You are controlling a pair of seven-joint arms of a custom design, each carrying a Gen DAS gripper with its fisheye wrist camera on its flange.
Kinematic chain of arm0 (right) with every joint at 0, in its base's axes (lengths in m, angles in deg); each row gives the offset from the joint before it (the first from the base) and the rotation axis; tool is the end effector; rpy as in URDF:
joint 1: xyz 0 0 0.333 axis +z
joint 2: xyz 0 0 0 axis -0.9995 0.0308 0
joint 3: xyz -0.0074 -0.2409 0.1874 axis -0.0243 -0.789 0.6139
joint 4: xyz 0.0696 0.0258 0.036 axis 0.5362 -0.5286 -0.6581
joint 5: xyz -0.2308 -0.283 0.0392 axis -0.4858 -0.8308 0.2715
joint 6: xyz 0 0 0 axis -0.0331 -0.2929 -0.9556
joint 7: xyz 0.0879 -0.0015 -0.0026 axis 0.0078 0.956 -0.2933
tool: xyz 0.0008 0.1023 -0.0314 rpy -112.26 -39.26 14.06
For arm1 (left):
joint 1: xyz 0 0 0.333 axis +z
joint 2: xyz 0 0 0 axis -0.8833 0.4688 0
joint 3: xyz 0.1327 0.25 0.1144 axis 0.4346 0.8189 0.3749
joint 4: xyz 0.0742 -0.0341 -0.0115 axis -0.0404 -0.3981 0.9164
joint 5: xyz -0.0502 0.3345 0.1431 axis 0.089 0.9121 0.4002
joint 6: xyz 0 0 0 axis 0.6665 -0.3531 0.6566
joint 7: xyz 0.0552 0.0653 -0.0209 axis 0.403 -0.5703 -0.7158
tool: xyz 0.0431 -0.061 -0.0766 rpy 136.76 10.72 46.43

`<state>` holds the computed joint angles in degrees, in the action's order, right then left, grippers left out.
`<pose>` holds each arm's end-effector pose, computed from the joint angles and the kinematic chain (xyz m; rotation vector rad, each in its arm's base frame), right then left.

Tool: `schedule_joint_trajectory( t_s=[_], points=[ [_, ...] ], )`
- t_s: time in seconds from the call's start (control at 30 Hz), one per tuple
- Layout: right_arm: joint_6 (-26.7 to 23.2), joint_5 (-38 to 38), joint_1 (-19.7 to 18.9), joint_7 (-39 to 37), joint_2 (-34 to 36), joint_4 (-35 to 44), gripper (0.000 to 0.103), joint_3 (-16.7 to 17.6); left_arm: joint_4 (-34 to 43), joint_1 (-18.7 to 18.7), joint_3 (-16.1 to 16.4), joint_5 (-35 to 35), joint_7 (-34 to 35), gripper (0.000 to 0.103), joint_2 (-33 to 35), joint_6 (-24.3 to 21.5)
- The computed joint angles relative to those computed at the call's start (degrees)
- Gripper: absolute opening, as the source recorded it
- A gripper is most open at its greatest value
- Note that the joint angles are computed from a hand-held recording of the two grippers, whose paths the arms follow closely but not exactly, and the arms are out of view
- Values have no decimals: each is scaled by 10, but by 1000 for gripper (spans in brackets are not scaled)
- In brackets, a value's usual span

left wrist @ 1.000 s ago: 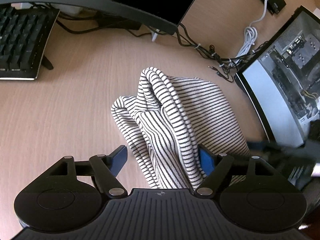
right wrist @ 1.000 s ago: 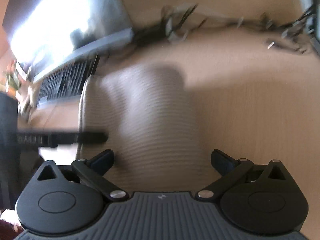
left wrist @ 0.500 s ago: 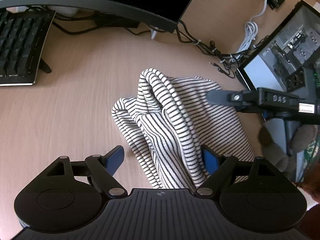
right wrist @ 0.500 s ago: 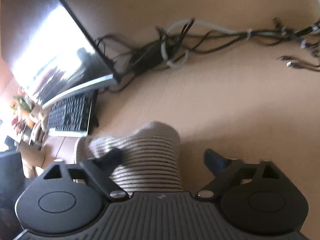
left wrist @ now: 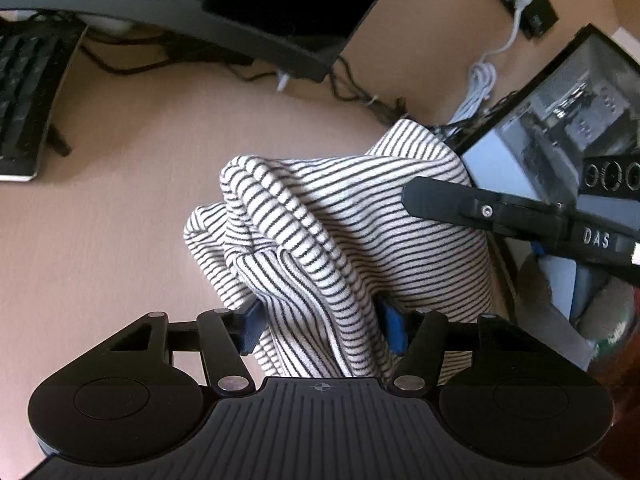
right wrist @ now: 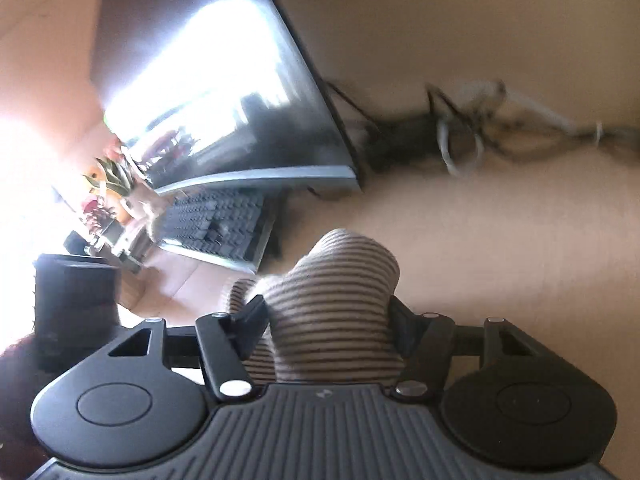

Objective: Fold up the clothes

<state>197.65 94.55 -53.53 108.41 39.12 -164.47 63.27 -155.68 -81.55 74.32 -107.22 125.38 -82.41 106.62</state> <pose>0.4017 0.2886 0.5313 -1.7507 1.2816 -0.0539 0.4303 -0.2038 0.4728 1.5648 -2.2390 1.2231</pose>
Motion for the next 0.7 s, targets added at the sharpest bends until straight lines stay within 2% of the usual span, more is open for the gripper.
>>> schedule_joint_trajectory(
  t_s=[0.07, 0.1, 0.13, 0.17, 0.2, 0.23, 0.33, 0.4, 0.43, 0.47, 0.57, 0.63, 0.7],
  points=[
    [-9, -172, -70, 157, 9, -11, 62, 47, 5, -2, -10, 16, -2, 64, 10, 18],
    [-17, -226, -101, 204, 15, -13, 62, 67, 5, -5, -13, 18, 0, 65, 13, 26],
    [-27, -240, -112, 228, 22, -13, 62, 69, 5, -6, -16, 22, -4, 65, 13, 34],
    [-30, -214, -103, 229, 24, -12, 63, 57, 4, -8, -18, 31, -12, 66, 12, 41],
    [-29, -194, -76, 227, 20, -17, 63, 31, 1, -10, -19, 37, -16, 66, 8, 47],
    [-31, -181, -69, 232, 14, -21, 63, 24, -4, -12, -19, 43, -19, 67, 2, 51],
    [-35, -238, -77, 267, -16, -42, 69, 37, -15, -18, -7, 54, -37, 68, -17, 38],
    [-52, -237, -65, 262, -41, -60, 79, 27, -19, -25, 8, 43, -27, 74, -28, 14],
    [-55, -231, -58, 261, -57, -75, 80, 22, -21, -27, 13, 37, -20, 81, -32, 3],
    [-60, -217, -48, 258, -76, -93, 81, 15, -23, -27, 13, 36, -18, 83, -34, -1],
    [-82, -182, -28, 253, -121, -138, 83, -2, -28, -24, 7, 58, -30, 83, -28, -1],
    [-88, -185, -32, 268, -126, -152, 83, 7, -26, -25, 11, 45, -26, 83, -21, -7],
    [-64, -181, -25, 272, -121, -158, 82, 14, -23, -23, 13, 32, -22, 80, -13, -14]
  ],
)
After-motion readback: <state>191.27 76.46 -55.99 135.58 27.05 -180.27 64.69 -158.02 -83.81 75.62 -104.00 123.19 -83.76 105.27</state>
